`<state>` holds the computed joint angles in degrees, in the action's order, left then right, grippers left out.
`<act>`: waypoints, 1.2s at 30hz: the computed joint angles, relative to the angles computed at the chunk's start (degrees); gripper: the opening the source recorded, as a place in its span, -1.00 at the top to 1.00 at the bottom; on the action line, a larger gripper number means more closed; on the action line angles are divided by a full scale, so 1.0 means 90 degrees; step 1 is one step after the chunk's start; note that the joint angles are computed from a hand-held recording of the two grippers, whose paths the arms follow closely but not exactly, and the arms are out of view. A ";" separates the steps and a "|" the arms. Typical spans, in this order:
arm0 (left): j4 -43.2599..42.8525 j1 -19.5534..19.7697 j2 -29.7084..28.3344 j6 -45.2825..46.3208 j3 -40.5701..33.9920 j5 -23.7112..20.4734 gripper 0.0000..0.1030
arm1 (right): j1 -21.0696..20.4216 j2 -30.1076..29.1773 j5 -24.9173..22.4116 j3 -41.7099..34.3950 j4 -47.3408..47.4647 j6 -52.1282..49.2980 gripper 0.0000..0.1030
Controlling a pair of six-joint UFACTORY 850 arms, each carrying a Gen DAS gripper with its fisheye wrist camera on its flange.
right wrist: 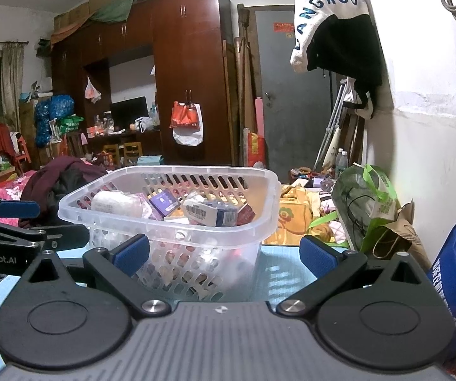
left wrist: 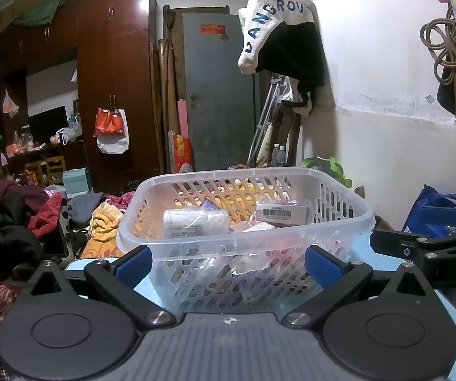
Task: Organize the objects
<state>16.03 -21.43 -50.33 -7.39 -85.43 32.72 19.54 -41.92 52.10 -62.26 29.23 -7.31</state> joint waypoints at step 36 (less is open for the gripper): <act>0.0744 0.0759 -0.0905 -0.0885 -0.0817 -0.0646 -1.00 | -0.0447 -0.0644 -0.0850 -0.0411 0.0592 -0.0166 -1.00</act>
<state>22.72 -14.60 -58.48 -15.36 -92.78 26.90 15.52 -47.71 44.45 -65.96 34.56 -8.80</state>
